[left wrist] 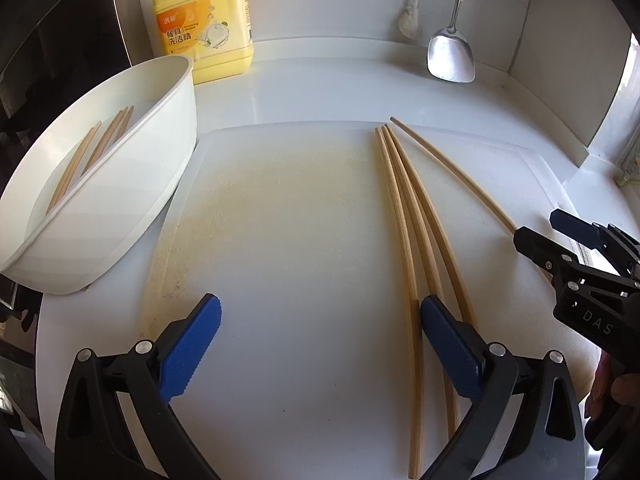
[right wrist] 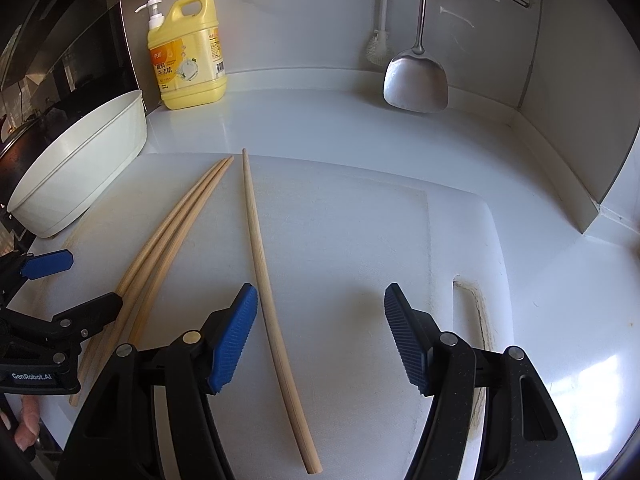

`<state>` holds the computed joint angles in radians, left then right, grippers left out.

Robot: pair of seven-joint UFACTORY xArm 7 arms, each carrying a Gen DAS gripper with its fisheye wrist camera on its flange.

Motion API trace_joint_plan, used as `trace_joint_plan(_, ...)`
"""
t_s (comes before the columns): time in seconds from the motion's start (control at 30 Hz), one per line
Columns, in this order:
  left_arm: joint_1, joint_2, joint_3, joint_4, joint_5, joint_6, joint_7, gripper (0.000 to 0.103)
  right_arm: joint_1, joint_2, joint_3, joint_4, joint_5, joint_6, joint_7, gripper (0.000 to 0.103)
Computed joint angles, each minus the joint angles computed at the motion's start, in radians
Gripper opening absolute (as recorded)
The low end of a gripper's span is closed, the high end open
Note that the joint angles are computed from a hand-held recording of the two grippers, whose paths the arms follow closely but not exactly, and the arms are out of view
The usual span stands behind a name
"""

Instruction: Organize utensils

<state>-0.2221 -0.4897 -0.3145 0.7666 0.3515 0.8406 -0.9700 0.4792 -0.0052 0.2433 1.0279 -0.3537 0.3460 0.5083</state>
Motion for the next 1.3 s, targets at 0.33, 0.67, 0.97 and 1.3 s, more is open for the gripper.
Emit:
trace_joint_plan(0.33,0.034,0.043,-0.018,0.039,0.05,0.029,-0.105,0.097,0.016,0.041,0.0,0.063,0.063,0.05,-0.107,0.063)
trace_joint_plan(0.67,0.006,0.074,-0.037,0.082,0.107,0.107,-0.25,0.087,0.022,0.092,0.002,0.127,0.252,0.058,-0.407,0.048)
trace_joint_plan(0.97,-0.023,0.1,-0.051,0.114,0.15,0.153,-0.335,0.066,0.04,0.104,0.001,0.135,0.232,0.035,-0.466,0.018)
trace_joint_plan(1.3,-0.055,0.113,-0.045,0.132,0.175,0.165,-0.352,0.018,0.053,0.098,-0.002,0.123,0.207,0.016,-0.473,0.006)
